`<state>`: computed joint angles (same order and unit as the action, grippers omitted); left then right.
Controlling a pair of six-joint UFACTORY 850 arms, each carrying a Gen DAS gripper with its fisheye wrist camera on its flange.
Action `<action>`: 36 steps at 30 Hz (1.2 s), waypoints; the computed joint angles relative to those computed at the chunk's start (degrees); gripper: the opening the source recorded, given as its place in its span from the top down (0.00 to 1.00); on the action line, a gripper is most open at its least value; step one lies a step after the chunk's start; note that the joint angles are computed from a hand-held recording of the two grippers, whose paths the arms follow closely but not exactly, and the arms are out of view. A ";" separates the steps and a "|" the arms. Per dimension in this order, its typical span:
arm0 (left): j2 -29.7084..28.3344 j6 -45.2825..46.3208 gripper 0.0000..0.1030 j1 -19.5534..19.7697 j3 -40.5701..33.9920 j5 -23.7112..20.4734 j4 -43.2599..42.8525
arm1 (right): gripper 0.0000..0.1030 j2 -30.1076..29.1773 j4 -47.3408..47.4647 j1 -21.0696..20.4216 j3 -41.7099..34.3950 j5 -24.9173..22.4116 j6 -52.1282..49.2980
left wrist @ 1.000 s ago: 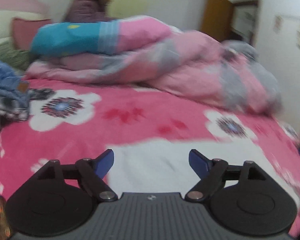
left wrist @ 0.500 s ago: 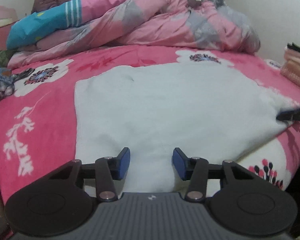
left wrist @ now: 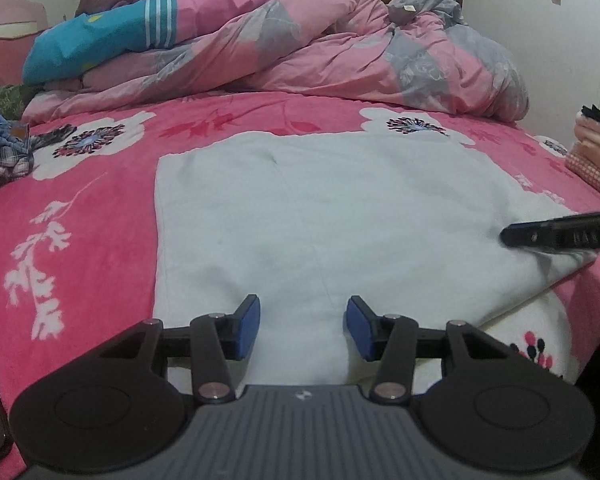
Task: Fold clothes
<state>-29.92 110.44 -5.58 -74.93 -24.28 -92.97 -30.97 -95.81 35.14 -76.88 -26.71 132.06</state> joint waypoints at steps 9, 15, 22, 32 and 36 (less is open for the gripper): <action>-0.01 0.97 0.51 0.05 0.26 -0.12 -1.25 | 0.92 2.66 -5.42 -2.40 2.97 -2.94 13.95; 0.14 0.98 0.49 0.04 0.53 -0.22 -1.48 | 1.00 -2.68 -0.22 -6.23 -2.57 2.75 9.92; 0.02 -0.58 0.45 0.42 0.31 -0.96 -0.50 | 0.95 2.35 -1.59 -3.59 1.80 -3.80 13.59; -0.22 -3.19 0.37 0.95 -0.41 -2.45 2.32 | 0.97 5.30 4.93 0.72 8.26 -7.73 13.57; 0.02 -3.57 0.36 0.99 -0.08 -2.35 1.77 | 0.96 6.99 3.68 2.34 9.11 -12.00 9.95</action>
